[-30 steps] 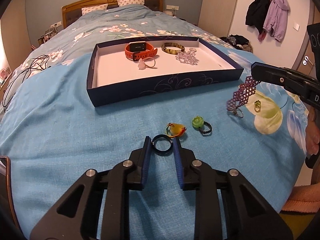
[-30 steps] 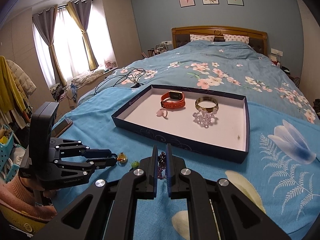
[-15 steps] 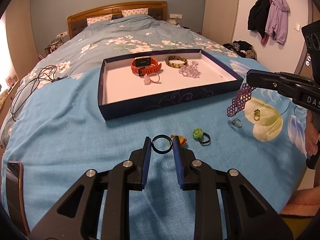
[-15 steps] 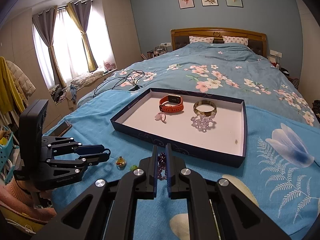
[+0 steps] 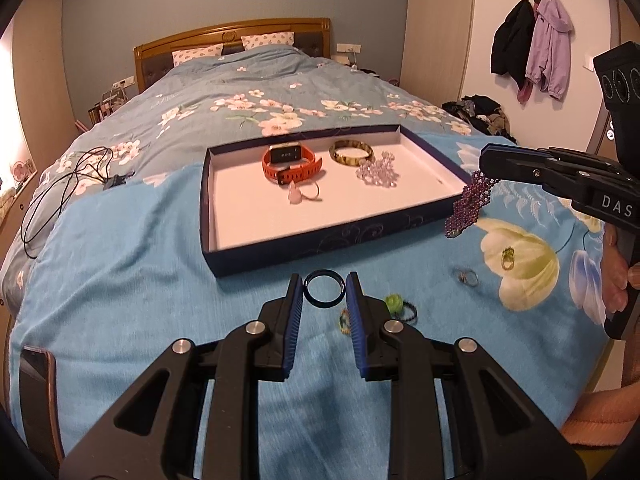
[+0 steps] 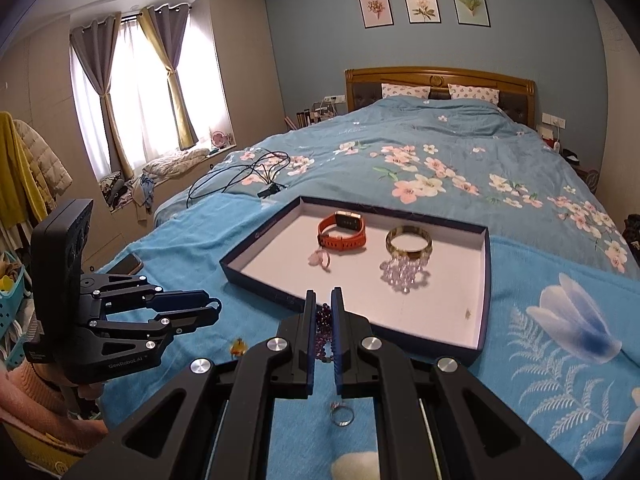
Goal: Organize jewelry
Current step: 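Carry the purple bracelet with the right tool into the box while the left tool carries the black ring there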
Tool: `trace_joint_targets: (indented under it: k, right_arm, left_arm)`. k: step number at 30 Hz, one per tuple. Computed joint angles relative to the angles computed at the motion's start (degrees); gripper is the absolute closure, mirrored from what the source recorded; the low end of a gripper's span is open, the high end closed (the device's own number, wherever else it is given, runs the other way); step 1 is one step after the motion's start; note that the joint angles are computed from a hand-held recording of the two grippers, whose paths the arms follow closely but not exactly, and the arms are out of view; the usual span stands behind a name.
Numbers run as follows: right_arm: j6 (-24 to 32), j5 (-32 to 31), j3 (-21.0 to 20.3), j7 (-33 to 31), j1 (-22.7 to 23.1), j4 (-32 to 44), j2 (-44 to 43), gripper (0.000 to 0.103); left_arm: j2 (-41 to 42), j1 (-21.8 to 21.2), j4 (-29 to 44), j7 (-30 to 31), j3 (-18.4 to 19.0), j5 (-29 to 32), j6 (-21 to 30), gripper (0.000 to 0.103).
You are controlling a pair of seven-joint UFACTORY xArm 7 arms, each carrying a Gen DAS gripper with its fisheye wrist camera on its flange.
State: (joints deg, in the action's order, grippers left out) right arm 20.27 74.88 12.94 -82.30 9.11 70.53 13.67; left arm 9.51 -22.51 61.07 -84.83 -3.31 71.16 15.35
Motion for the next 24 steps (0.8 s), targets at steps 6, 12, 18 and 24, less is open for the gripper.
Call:
trace_joint_targets:
  k: [6, 12, 18, 24]
  right_arm:
    - [-0.8, -0.4, 0.4, -0.3, 0.0, 2.9, 1.6, 0.097]
    - [-0.8, -3.0, 1.3, 2.1, -0.9, 7.3, 4.7, 0.097]
    - [-0.7, -7.4, 2.5, 6.6, -2.0, 11.3, 8.2, 0.097]
    - [-0.9, -11.8, 4.2, 10.5, -3.3, 14.3, 11.1, 0.097]
  left_arm:
    - [1.4, 0.7, 2.7, 1.2, 0.8, 0.1, -1.8, 0.081]
    - [3.6, 0.3, 5.7, 4.8, 2.4, -2.6, -2.9, 0.081]
    - [5.6, -0.7, 8.4, 7.0, 4.2, -4.7, -2.8, 0.081]
    - [7.3, -1.7, 10.8, 9.2, 5.6, -6.2, -2.1, 0.081]
